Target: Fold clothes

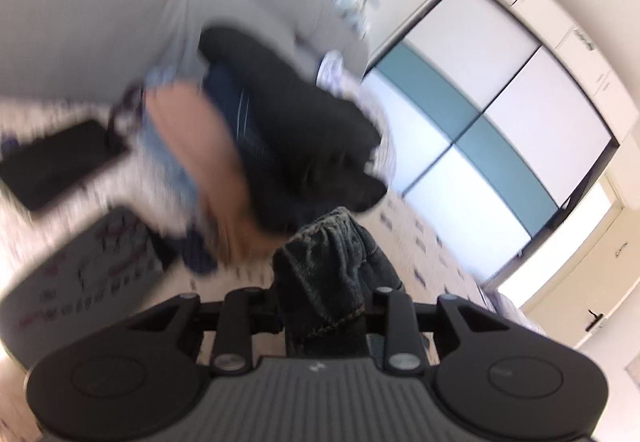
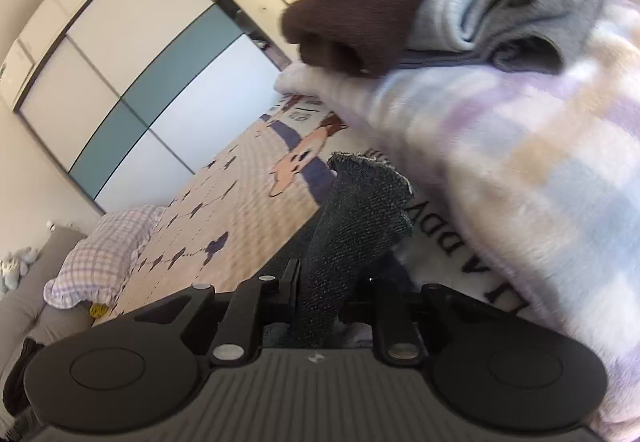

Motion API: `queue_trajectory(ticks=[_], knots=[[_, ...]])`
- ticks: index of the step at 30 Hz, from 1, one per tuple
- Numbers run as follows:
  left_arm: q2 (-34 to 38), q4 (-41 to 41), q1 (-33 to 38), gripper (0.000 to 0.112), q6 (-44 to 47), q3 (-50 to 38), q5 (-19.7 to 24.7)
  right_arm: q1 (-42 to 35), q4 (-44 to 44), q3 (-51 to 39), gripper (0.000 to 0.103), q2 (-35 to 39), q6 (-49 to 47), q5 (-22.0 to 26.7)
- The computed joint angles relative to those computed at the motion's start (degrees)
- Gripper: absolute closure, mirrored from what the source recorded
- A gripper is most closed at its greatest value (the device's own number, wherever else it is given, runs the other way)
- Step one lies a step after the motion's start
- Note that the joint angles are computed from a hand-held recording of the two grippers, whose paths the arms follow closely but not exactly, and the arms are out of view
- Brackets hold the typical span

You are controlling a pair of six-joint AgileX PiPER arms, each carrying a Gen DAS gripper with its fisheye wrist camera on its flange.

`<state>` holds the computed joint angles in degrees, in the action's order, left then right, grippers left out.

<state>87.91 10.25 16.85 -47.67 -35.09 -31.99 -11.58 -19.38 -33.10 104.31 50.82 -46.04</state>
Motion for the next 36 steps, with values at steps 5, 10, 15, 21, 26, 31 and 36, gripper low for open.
queue_trajectory(ticks=[5, 10, 15, 21, 26, 31, 36], knots=[[2.8, 5.7, 6.1, 0.08, -2.7, 0.6, 1.6, 5.8, 2.3, -1.5, 0.082, 3.1, -6.8, 2.1], [5.5, 15.1, 10.9, 0.074, -6.4, 2.5, -1.3, 2.1, -5.0, -2.1, 0.078, 3.7, -2.5, 2.7], [-0.1, 2.5, 9.0, 0.063, 6.0, 5.0, -0.6, 0.5, 5.3, -0.4, 0.06, -3.3, -12.5, 8.9], [-7.6, 2.3, 7.2, 0.047, 9.4, 5.0, 2.0, -6.3, -17.0, -5.2, 0.063, -2.3, 0.6, 10.8], [-7.7, 2.3, -4.6, 0.046, 17.7, -0.6, 12.1, -0.5, -23.0, -18.0, 0.059, 1.9, -0.9, 24.3], [0.0, 9.2, -13.3, 0.044, 12.5, -7.6, 17.4, -0.2, -50.8, -30.7, 0.061, 10.5, 23.6, 26.7], [5.3, 5.0, -18.7, 0.044, 17.8, -11.5, 19.6, -1.8, -52.9, -29.4, 0.096, 6.0, 22.9, 23.3]])
